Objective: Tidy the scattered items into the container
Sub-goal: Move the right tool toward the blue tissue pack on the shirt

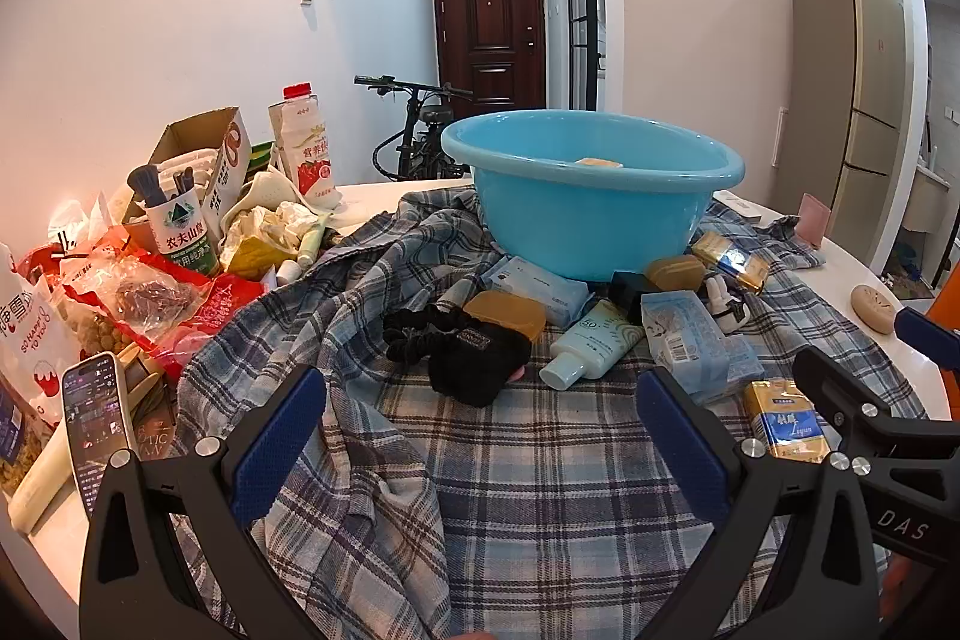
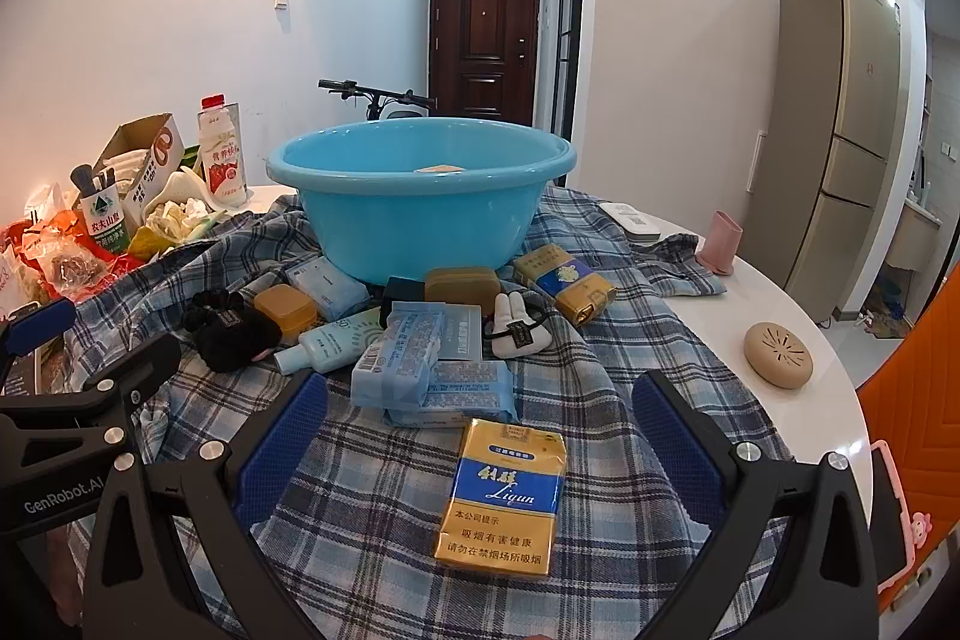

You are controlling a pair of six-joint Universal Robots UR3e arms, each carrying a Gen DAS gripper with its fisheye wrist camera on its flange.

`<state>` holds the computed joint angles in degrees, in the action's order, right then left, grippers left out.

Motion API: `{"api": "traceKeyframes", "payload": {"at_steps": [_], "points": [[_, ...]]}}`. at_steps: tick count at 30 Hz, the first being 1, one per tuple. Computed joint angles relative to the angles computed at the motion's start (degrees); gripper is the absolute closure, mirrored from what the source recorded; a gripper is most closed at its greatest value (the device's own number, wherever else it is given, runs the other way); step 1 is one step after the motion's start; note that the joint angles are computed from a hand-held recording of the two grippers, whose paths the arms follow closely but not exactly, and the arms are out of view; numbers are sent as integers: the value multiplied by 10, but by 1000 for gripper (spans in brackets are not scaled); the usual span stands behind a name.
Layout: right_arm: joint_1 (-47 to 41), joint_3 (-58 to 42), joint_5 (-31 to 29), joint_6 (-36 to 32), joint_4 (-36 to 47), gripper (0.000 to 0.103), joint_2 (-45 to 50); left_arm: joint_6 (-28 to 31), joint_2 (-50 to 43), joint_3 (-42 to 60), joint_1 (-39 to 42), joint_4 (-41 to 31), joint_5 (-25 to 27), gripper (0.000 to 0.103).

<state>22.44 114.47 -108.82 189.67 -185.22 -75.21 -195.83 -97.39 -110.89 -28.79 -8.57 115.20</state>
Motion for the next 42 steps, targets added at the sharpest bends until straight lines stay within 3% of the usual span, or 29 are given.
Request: {"api": "traceKeyframes", "payload": {"at_steps": [27,32,42], "points": [[3,3,-3,-2,-6,0,8,-1,-6,-8,1,6,-3,0],[-17,19,32,-2,-10,0,8,1,-6,-13,3,11,-7,0],[-33,-92,88,-24,97,0,69,6,14,-46,28,20,-20,0]]}}
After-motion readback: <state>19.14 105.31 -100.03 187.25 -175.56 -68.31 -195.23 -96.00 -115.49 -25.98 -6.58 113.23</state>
